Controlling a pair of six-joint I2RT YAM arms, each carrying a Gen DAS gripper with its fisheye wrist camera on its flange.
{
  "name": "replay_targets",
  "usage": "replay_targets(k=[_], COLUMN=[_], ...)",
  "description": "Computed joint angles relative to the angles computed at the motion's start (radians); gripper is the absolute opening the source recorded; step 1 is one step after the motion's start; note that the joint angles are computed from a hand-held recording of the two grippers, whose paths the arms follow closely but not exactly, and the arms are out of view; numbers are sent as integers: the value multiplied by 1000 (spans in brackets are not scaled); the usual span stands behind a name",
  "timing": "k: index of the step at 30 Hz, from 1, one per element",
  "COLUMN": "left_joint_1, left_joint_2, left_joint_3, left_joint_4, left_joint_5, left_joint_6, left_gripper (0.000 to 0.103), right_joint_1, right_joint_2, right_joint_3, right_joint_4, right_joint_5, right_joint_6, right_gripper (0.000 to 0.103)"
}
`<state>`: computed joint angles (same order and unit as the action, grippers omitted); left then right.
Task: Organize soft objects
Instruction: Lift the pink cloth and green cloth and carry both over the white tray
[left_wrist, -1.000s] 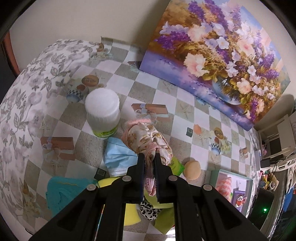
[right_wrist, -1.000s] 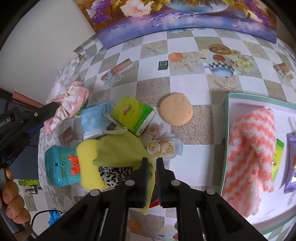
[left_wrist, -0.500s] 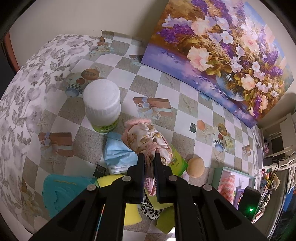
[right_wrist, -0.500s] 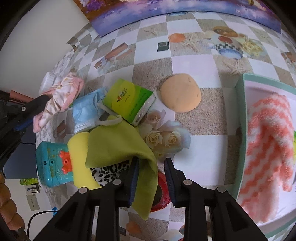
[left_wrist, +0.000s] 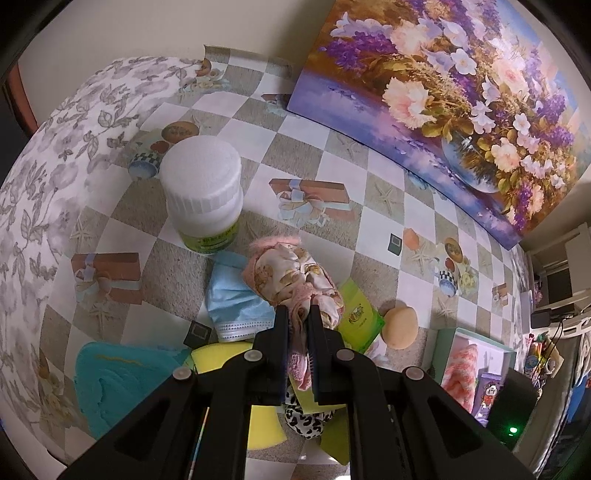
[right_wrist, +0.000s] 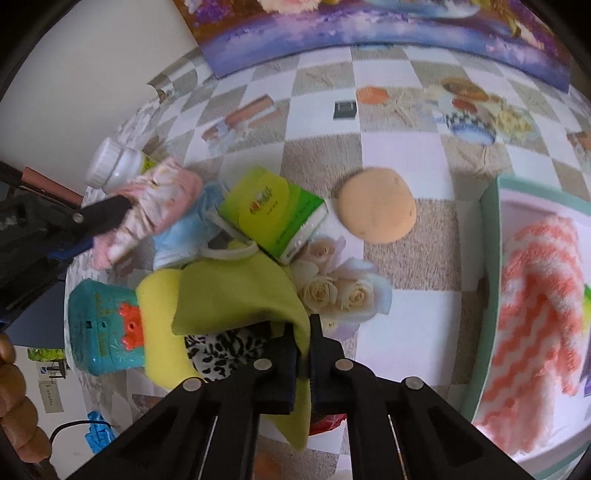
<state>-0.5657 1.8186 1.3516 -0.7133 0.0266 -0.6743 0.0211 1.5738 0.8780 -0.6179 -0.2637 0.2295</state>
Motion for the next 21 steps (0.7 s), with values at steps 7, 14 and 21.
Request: replay_targets(k=[7, 14, 21], left_joint_1=[7, 9, 4], left_joint_2=[-32, -136, -219], left_joint_3=[-5, -6, 0], left_joint_4=[2, 7, 8], left_joint_5=[-9, -47, -71], left_joint_6=[-3, -1, -4], left_gripper=[10, 10, 10], right_joint_1=[-38, -77, -144], right_joint_2=[-60, -187, -286], right_joint_3=[17, 57, 115], right_joint_4=[-18, -74, -151], right_joint_5=[-5, 10, 37], right_joint_6=[2, 1, -9], right_gripper=[4, 3, 3])
